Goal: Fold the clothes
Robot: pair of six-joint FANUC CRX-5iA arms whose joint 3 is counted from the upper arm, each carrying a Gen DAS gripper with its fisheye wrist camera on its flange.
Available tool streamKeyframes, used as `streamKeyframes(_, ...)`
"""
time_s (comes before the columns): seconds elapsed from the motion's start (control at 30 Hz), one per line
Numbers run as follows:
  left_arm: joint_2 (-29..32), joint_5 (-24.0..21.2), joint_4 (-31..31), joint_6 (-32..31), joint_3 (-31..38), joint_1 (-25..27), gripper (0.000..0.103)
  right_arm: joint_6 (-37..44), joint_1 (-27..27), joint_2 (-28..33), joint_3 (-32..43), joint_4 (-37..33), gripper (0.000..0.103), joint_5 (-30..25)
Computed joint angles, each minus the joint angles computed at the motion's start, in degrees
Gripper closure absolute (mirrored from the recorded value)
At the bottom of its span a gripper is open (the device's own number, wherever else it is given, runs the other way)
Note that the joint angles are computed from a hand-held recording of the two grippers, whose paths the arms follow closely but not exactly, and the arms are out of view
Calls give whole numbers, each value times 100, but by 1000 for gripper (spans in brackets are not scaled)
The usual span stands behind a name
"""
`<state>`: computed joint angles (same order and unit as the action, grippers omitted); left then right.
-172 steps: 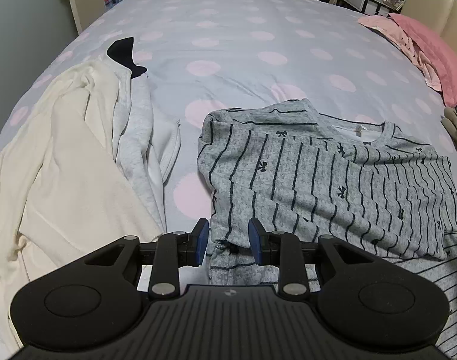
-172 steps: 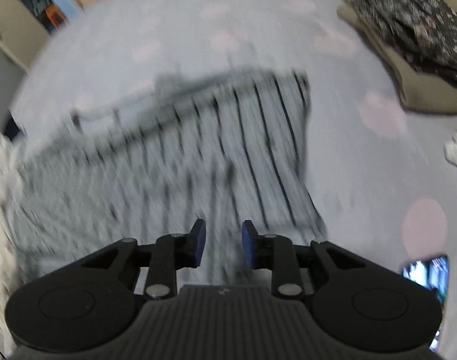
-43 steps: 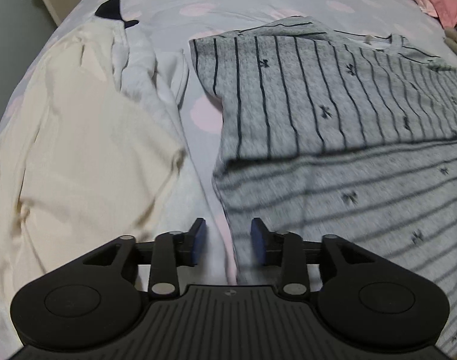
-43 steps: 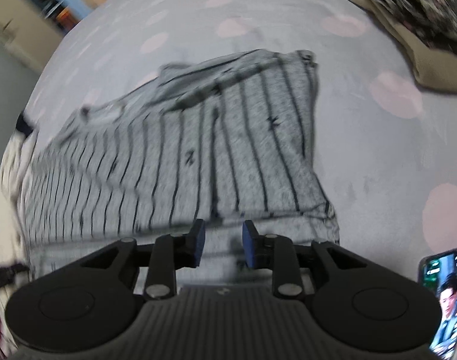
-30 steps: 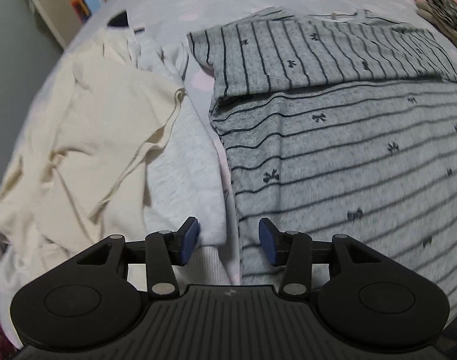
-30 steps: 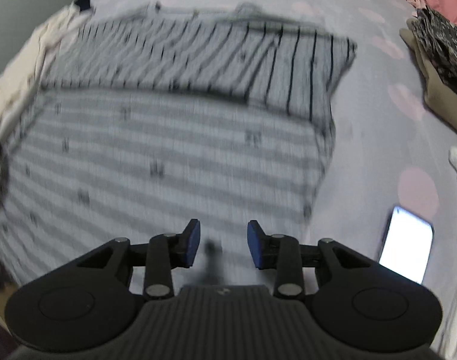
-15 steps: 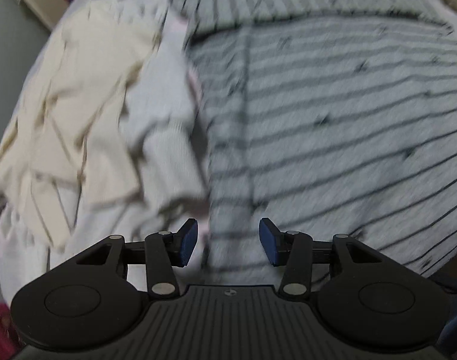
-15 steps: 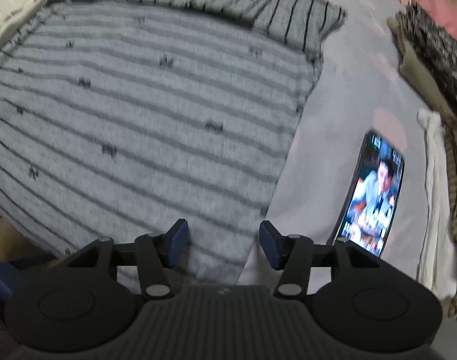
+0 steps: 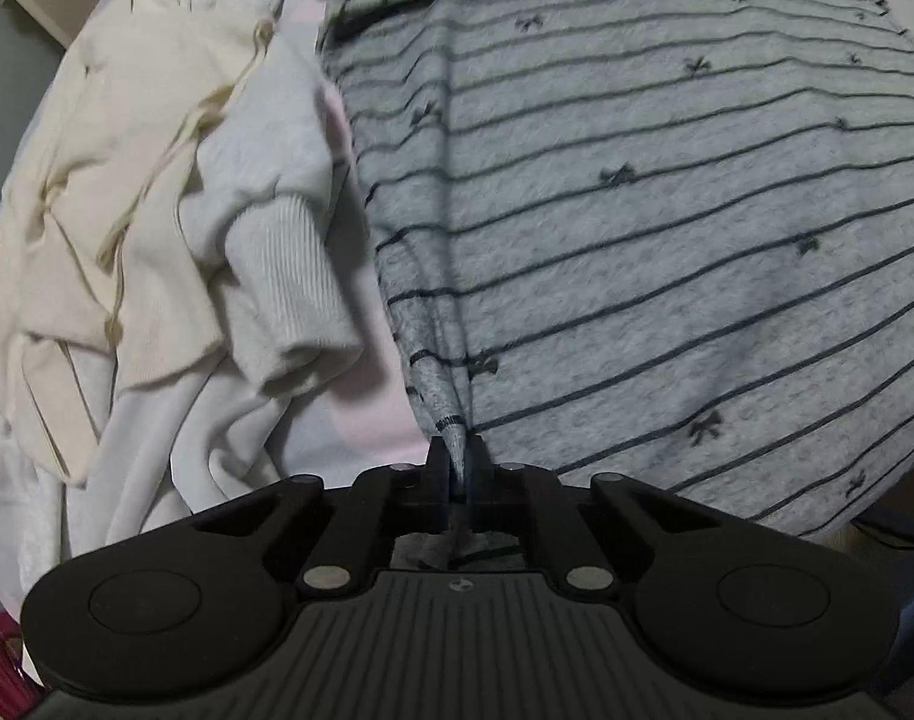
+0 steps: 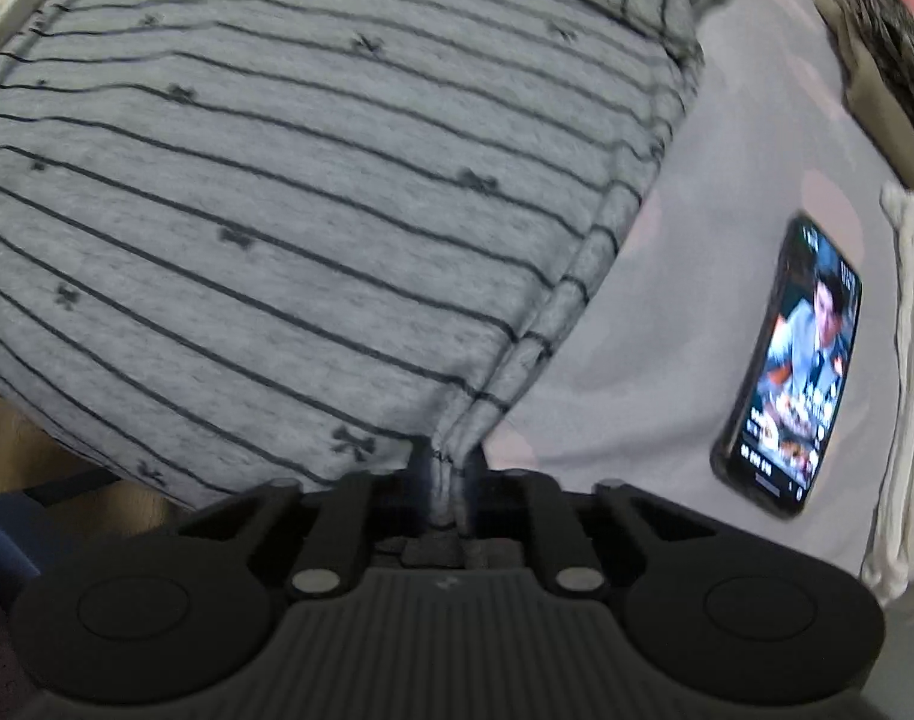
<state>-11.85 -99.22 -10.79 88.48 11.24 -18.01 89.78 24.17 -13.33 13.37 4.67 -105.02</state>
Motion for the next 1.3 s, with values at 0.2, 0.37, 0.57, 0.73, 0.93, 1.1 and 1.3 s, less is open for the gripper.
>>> streamKeyframes(0.2,-420,806,506,540,27,444,101,-100,-367,-45,446,-123,94,296)
streamKeyframes(0.37,-341,1194,865,765,305,1082,101,-212,-478,173,848,208,94,596)
streamKeyframes(0.57,276,1321,759,819,836,1244,101,-99,-705,842,1476,221,94,1130)
streamKeyframes(0.73,673,1623,270,993,990,964,101,49,-578,1146,1308,621,94,1812)
streamKeyframes(0.93,1000,1549,-589,1133,1277,469,79,-253,-525,1218,889,914,78,2364)
streamKeyframes(1.1,832,1830,-1328,926,1133,-30,71,-811,-540,924,428,1136,62,2856)
streamKeyframes(1.3,250,2433,-1049,-410,372,-279,59,73,-368,177,-572,1219,49,3470)
